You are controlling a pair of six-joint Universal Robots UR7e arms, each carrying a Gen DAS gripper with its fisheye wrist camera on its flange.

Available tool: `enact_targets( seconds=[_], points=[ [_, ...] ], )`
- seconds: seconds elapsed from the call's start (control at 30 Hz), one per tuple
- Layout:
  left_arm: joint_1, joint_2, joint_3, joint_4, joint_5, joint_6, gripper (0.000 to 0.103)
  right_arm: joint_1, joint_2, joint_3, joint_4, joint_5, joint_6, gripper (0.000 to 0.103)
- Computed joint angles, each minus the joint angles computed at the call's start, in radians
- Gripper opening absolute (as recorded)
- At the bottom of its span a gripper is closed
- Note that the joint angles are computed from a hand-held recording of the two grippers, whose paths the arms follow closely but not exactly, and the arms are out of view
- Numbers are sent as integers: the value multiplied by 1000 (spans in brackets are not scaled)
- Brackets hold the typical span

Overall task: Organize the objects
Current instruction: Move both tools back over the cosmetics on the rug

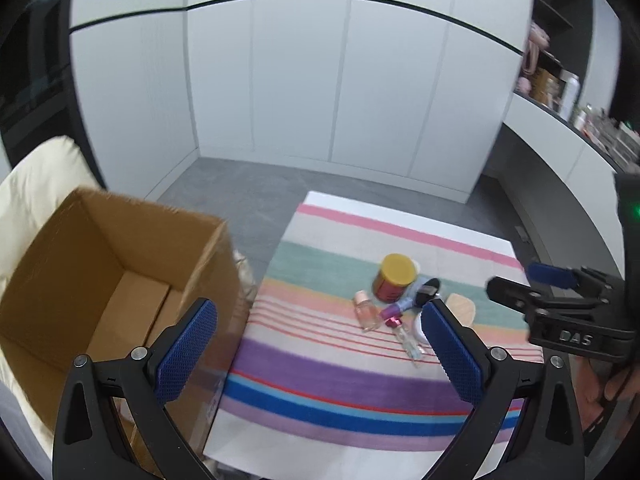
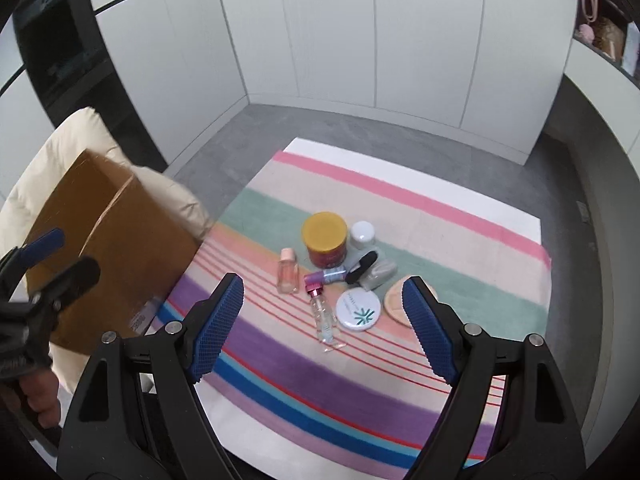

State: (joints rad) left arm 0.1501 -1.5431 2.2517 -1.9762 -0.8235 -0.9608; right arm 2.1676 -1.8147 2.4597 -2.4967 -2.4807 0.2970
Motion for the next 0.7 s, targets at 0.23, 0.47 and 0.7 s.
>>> enact_targets(
  seconds=[0.23, 0.47, 0.7],
  points=[
    [-18, 46, -27, -10, 5, 47, 102, 41, -30, 4, 117, -23, 122, 84],
    [-3, 76, 6, -64, -35, 36, 102, 15, -121, 44, 187, -34, 188, 84],
    [41, 173, 54, -225, -105, 115, 101, -80, -201, 110, 167, -13, 142, 84]
  ],
)
